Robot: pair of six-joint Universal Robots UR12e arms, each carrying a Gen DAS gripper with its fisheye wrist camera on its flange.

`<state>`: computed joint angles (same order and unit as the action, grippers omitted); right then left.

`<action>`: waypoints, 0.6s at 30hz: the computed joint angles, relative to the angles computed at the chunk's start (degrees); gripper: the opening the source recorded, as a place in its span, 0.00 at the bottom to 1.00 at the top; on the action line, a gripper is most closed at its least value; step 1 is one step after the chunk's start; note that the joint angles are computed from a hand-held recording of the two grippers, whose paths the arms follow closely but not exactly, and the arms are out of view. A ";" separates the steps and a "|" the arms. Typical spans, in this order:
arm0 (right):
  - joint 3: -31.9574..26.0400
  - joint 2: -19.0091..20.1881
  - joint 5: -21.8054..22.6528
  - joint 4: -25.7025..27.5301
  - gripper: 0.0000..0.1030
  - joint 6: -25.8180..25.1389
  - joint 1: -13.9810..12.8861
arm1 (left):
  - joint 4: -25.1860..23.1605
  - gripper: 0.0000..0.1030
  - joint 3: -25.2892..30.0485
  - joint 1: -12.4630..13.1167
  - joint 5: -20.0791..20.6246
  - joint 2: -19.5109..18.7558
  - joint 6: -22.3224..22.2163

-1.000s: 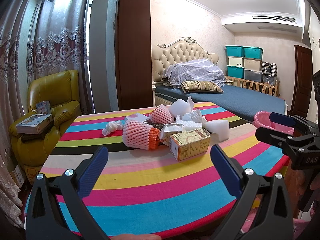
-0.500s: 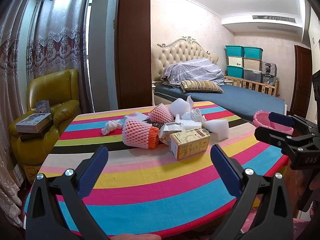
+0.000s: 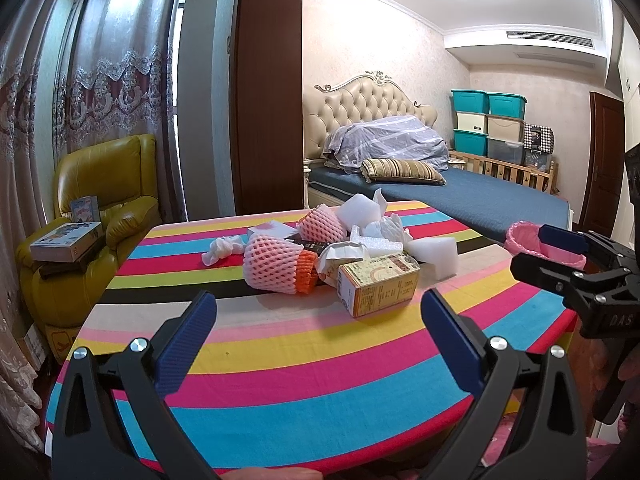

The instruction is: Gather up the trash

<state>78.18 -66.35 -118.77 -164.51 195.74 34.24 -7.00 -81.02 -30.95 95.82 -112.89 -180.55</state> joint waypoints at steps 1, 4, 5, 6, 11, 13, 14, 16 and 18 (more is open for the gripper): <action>0.10 -0.03 0.01 -0.09 0.93 0.04 -0.04 | -0.01 0.96 0.02 0.10 -0.09 0.02 0.00; 0.14 -0.02 -0.02 -0.12 0.93 0.11 -0.06 | 0.01 0.96 -0.01 0.04 -0.02 0.04 -0.07; 0.13 -0.02 -0.02 -0.06 0.93 0.04 -0.06 | -0.05 0.96 0.07 0.12 -0.12 0.01 -0.07; 0.15 -0.04 -0.06 -0.13 0.93 -0.01 -0.06 | -0.10 0.96 0.06 0.09 -0.09 0.03 -0.07; 0.14 -0.05 -0.04 -0.11 0.93 0.03 -0.08 | -0.08 0.96 -0.03 0.03 -0.11 0.08 -0.12; 0.15 -0.03 -0.19 -0.13 0.93 0.02 -0.10 | -0.16 0.96 0.05 0.06 -0.05 0.05 -0.11; 0.22 -0.07 -0.16 -0.14 0.93 0.10 -0.13 | -0.16 0.96 0.01 0.01 0.04 0.07 -0.18; 0.25 -0.09 -0.19 -0.04 0.93 0.16 -0.15 | -0.17 0.96 0.04 0.04 0.02 0.05 -0.19; 0.33 -0.13 -0.25 0.09 0.93 0.26 -0.19 | -0.54 0.96 0.17 0.06 0.14 0.02 -0.29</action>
